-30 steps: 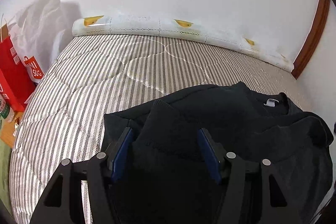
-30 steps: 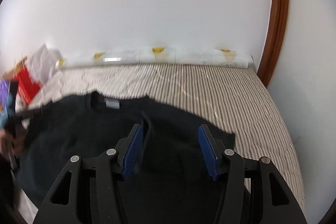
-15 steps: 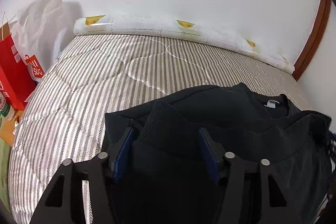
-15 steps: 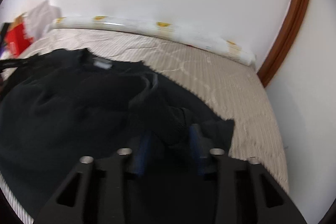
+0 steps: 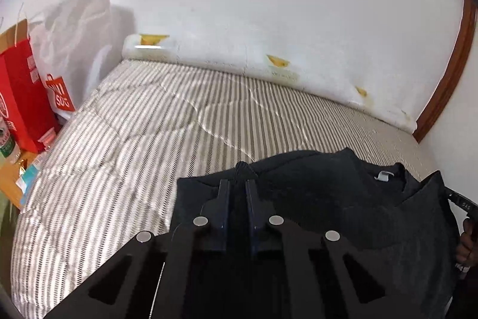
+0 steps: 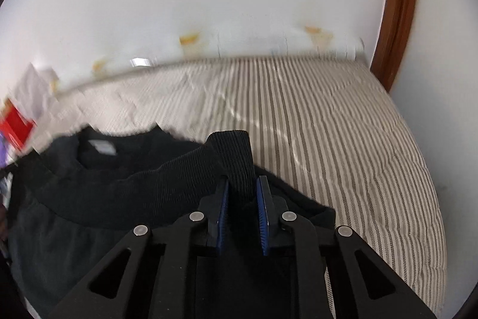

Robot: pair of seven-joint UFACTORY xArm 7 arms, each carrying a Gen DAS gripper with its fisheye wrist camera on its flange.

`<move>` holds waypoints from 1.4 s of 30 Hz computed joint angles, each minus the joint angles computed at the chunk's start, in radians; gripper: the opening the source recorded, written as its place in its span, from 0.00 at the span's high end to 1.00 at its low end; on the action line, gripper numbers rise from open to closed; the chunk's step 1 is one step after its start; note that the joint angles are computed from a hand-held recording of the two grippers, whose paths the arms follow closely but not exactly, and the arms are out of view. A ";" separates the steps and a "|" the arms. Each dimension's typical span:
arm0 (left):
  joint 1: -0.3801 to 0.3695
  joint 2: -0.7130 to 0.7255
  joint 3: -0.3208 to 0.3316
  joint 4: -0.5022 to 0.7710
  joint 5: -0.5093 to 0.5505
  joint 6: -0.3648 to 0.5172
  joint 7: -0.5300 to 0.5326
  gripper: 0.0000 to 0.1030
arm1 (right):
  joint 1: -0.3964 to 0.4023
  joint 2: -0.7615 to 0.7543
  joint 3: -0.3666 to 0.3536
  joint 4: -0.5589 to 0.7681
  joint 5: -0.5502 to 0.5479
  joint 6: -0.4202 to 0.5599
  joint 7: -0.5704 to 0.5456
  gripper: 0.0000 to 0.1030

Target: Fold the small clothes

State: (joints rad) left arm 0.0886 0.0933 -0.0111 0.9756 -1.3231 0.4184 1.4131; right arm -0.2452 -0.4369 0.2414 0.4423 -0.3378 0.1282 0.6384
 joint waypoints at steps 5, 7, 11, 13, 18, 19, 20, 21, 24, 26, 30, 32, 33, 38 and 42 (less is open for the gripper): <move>-0.013 0.039 -0.010 0.023 0.122 -0.032 -0.117 0.90 | -0.116 0.105 0.114 0.073 -0.145 0.106 0.144 0.82; -0.002 0.037 -0.016 0.024 0.127 -0.023 -0.126 0.89 | -0.102 0.100 0.106 0.080 -0.182 0.127 0.172 0.80; 0.005 0.018 -0.017 0.006 0.173 -0.017 -0.164 0.85 | -0.072 0.033 0.119 0.074 -0.270 0.204 0.257 0.78; 0.005 -0.004 -0.013 -0.017 0.192 -0.017 -0.175 0.83 | -0.035 -0.019 0.120 0.065 -0.291 0.253 0.294 0.75; 0.015 -0.089 0.023 -0.088 0.187 0.033 -0.161 0.59 | 0.088 -0.120 0.102 0.052 -0.288 0.329 0.328 0.70; 0.016 -0.110 0.034 -0.107 0.180 0.041 -0.148 0.59 | 0.113 -0.133 0.104 0.053 -0.277 0.340 0.332 0.68; 0.015 -0.133 0.046 -0.128 0.178 0.045 -0.138 0.58 | 0.131 -0.136 0.105 0.055 -0.270 0.343 0.335 0.68; 0.015 -0.154 0.059 -0.148 0.181 0.050 -0.130 0.58 | 0.160 -0.141 0.114 0.061 -0.253 0.356 0.341 0.65; 0.019 -0.215 0.103 -0.201 0.187 0.078 -0.106 0.56 | 0.217 -0.143 0.152 0.074 -0.234 0.356 0.379 0.63; 0.023 -0.247 0.131 -0.230 0.198 0.088 -0.095 0.44 | 0.245 -0.130 0.192 0.090 -0.236 0.357 0.414 0.61; 0.042 -0.305 0.191 -0.280 0.216 0.126 -0.054 0.41 | 0.292 -0.064 0.262 0.137 -0.260 0.333 0.499 0.58; 0.055 -0.319 0.215 -0.293 0.232 0.133 -0.047 0.40 | 0.312 -0.014 0.304 0.177 -0.287 0.330 0.557 0.57; 0.062 -0.323 0.226 -0.296 0.240 0.135 -0.048 0.40 | 0.321 0.020 0.326 0.202 -0.312 0.325 0.587 0.57; 0.121 -0.311 0.282 -0.285 0.296 0.150 -0.056 0.36 | 0.343 0.241 0.479 0.371 -0.518 0.382 0.739 0.49; 0.179 -0.261 0.313 -0.247 0.318 0.183 -0.067 0.35 | 0.428 0.491 0.547 0.542 -0.707 0.509 0.790 0.48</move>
State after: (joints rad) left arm 0.2676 -0.1677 0.3018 0.7287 -1.0055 0.6011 1.3464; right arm 0.1828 0.0545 0.7883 0.9842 -1.0451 0.6374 1.4286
